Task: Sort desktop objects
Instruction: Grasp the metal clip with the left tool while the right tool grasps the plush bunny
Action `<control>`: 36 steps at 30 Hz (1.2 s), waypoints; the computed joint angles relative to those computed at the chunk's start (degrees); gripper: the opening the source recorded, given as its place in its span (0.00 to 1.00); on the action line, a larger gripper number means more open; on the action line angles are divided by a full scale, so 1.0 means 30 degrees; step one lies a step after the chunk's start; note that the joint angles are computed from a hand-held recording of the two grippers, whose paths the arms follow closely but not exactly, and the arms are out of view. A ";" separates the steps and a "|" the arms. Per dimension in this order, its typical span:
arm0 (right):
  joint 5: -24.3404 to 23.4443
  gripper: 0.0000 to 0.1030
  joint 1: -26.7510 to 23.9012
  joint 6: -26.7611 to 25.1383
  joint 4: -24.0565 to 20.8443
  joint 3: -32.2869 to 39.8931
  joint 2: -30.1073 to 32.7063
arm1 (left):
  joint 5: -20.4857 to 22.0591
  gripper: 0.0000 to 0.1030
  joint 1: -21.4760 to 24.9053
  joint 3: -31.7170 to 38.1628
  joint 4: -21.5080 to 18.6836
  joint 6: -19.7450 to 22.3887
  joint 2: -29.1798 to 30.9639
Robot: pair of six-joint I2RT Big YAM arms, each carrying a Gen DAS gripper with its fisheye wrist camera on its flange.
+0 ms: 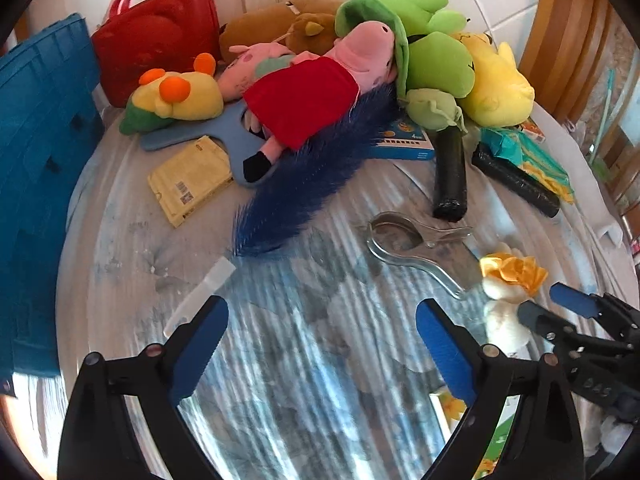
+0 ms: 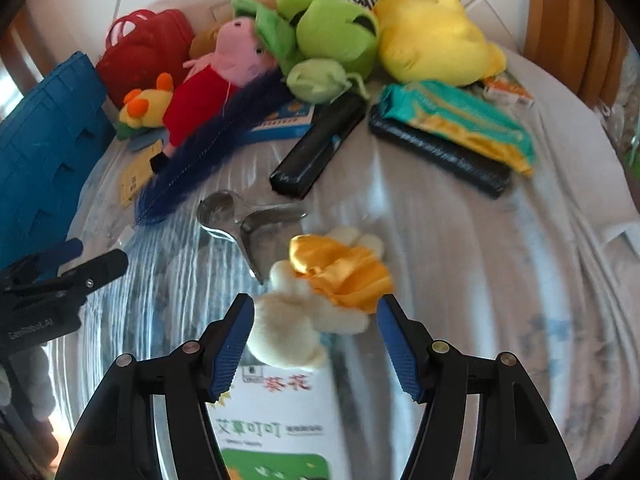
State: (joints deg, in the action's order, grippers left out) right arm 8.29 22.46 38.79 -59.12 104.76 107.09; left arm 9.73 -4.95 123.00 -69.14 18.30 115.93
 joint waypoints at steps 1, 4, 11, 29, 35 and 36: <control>0.0141 0.63 0.0036 0.0378 -0.0123 0.0159 0.0226 | 0.0192 0.94 0.0007 0.0319 -0.0116 0.0333 0.0243; 0.0587 0.65 0.0089 0.1784 -0.0095 0.0292 0.0702 | 0.0793 0.94 -0.0091 0.1542 -0.0644 0.1194 0.1167; 0.1462 0.36 0.0227 0.3018 -0.0075 0.0656 0.1300 | 0.2068 0.94 -0.0808 0.5632 -0.2538 0.2874 0.4043; 0.2478 0.35 -0.0309 0.3675 -0.0162 -0.0300 0.0434 | 0.2596 0.65 -0.1423 0.8130 -0.4150 0.3050 0.6511; 0.2380 0.35 -0.0250 0.2922 0.0476 -0.0334 0.0394 | 0.2553 0.64 -0.1394 0.6937 -0.3109 0.2680 0.5926; 0.2398 0.35 -0.0211 0.2757 0.0550 -0.0328 0.0360 | 0.2623 0.64 -0.1360 0.6851 -0.3159 0.2597 0.5852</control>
State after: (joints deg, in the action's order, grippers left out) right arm 15.49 21.83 47.06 -57.47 103.78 108.17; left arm 17.60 -9.03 143.55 -78.62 26.09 133.49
